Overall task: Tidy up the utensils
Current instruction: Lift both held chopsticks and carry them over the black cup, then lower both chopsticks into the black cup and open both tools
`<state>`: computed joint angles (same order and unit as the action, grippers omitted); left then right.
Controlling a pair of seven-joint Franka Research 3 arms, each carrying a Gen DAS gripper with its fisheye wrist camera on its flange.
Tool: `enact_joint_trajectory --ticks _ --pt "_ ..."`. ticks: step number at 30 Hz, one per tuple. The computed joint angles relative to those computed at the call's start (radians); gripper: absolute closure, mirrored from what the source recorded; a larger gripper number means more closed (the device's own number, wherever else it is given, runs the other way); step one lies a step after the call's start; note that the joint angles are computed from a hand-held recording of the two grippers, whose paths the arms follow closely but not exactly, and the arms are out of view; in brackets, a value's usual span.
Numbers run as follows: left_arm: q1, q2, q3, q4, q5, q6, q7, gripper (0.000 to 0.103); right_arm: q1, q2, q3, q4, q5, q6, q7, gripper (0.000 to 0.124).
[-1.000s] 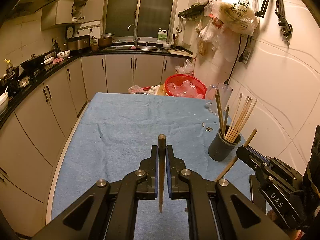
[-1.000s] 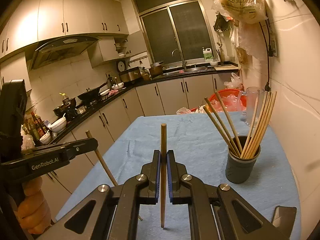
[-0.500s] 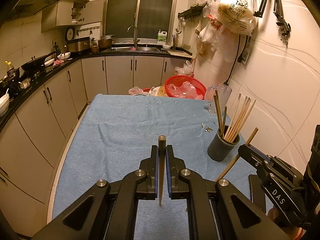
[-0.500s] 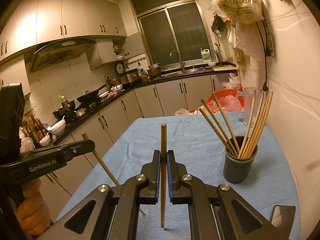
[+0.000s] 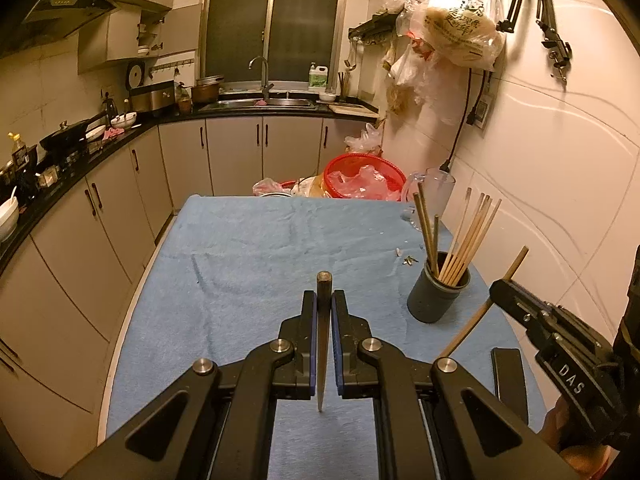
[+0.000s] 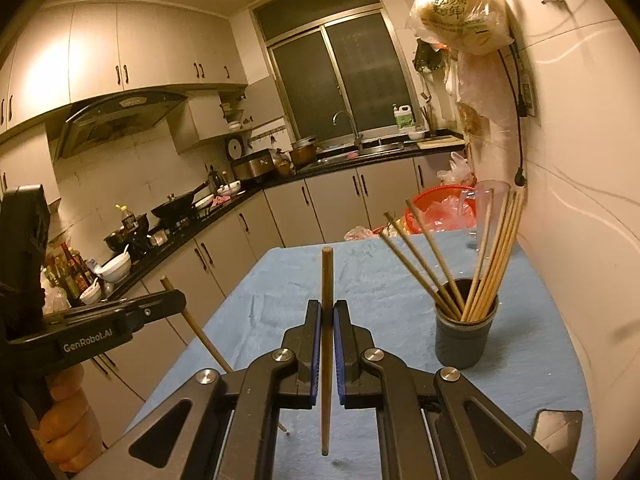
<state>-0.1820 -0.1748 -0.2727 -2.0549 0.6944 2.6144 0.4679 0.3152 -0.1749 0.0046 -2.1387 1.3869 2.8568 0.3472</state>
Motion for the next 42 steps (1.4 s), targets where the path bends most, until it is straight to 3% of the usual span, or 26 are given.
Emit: enact_joint_trajectory --ticks 10,20,25,35,42 --pt "-0.043 0.102 0.004 0.164 -0.071 -0.002 0.107 0.096 -0.063 -0.005 -0.050 0.062 -0.010 0.004 0.057 0.117" --pt "-0.126 0.284 0.023 0.476 -0.056 -0.041 0.183 0.096 -0.121 0.066 -0.064 0.217 -0.039 0.041 0.100 0.117" --pt "-0.182 0.406 0.054 0.658 -0.037 -0.080 0.199 0.096 -0.151 0.154 -0.046 0.337 -0.096 0.064 0.169 0.117" --pt "-0.253 0.683 0.123 0.996 -0.136 -0.154 0.303 0.096 -0.222 0.343 0.018 0.494 -0.283 0.064 0.328 0.117" --pt "-0.255 0.748 0.143 1.021 -0.223 -0.185 0.361 0.096 -0.268 0.413 0.062 0.516 -0.387 0.023 0.407 0.117"
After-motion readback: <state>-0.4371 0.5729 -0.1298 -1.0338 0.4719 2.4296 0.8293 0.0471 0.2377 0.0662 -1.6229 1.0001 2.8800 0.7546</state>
